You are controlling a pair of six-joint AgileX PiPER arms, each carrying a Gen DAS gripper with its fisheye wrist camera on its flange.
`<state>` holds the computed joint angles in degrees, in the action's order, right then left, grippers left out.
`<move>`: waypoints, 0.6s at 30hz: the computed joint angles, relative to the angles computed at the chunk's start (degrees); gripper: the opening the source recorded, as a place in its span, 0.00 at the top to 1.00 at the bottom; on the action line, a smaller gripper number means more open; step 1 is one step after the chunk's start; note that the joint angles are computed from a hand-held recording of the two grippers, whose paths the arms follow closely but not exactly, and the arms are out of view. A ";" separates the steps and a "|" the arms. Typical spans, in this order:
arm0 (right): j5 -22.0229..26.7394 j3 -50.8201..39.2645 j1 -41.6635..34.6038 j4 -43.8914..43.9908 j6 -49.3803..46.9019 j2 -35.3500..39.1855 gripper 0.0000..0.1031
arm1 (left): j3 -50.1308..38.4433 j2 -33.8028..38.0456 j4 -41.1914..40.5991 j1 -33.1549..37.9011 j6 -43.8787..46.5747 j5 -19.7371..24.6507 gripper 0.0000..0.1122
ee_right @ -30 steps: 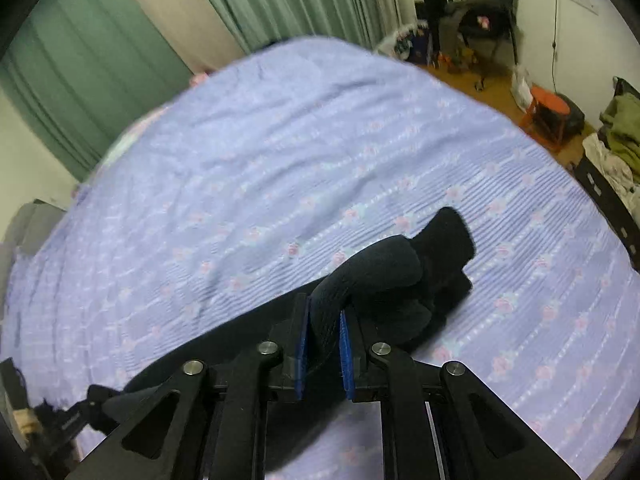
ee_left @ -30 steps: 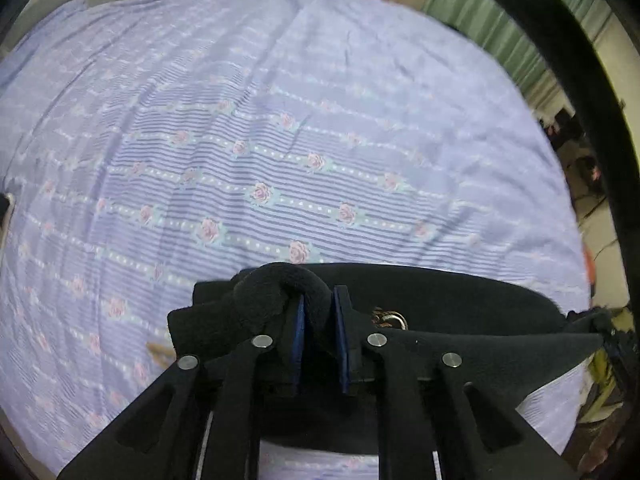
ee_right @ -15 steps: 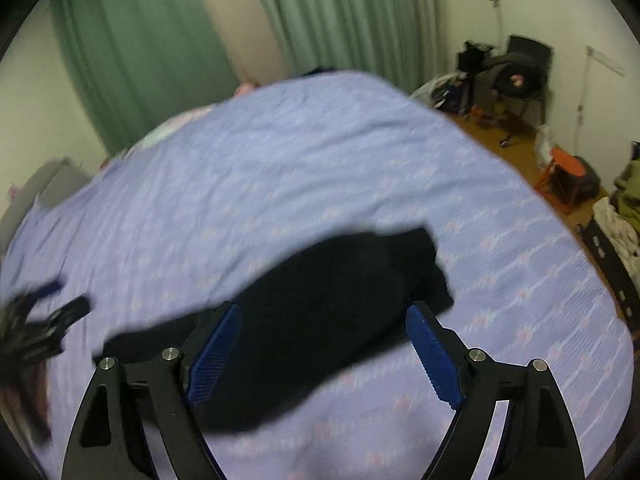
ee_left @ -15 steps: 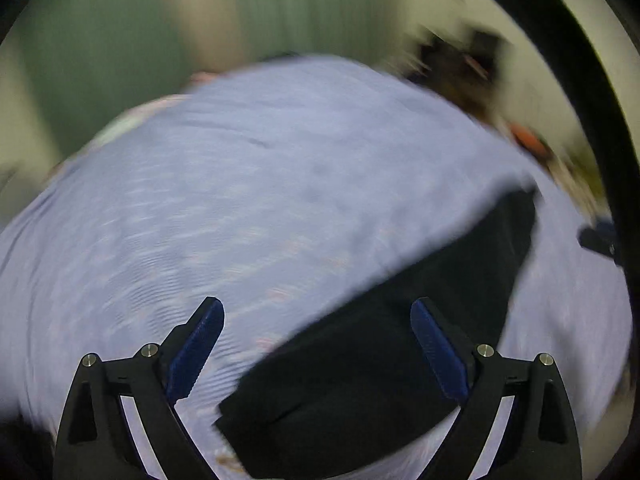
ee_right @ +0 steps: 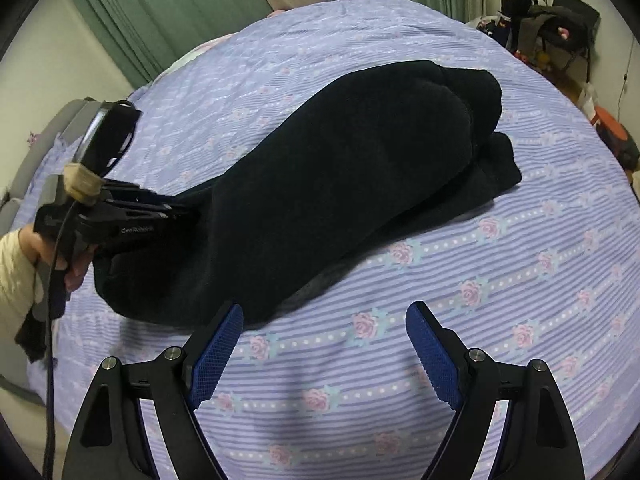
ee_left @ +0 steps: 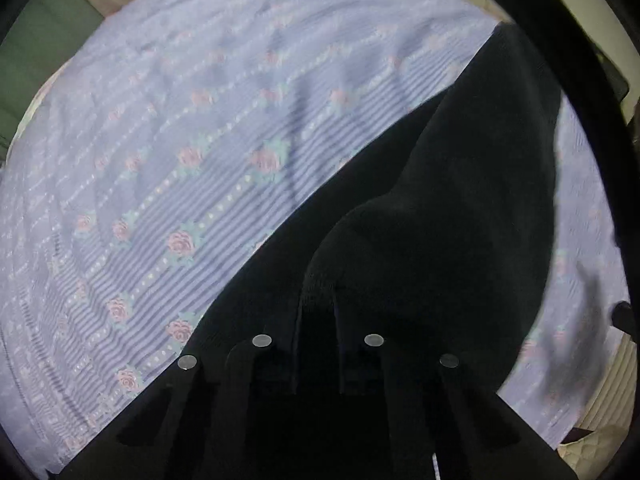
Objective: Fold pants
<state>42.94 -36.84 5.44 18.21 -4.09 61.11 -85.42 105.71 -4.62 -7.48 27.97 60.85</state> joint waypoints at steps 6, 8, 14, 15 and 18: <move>-1.15 -1.08 -1.46 4.55 -6.91 1.96 0.18 | -7.66 0.89 0.87 3.39 -3.62 -3.40 0.87; -2.45 -1.92 -0.38 5.85 -8.23 3.90 0.19 | -10.64 4.57 2.83 2.96 -5.85 -2.74 0.87; -2.35 -5.55 0.45 18.54 -25.05 12.26 0.26 | -7.12 7.11 10.57 0.15 -12.16 -7.29 0.77; -1.48 -6.18 0.33 19.88 -26.98 13.09 0.26 | -7.28 7.76 11.71 -0.42 -15.13 -7.51 0.72; 1.43 -8.33 -0.16 23.73 -32.18 16.82 0.30 | -8.80 7.61 14.02 0.63 -20.55 -6.99 0.52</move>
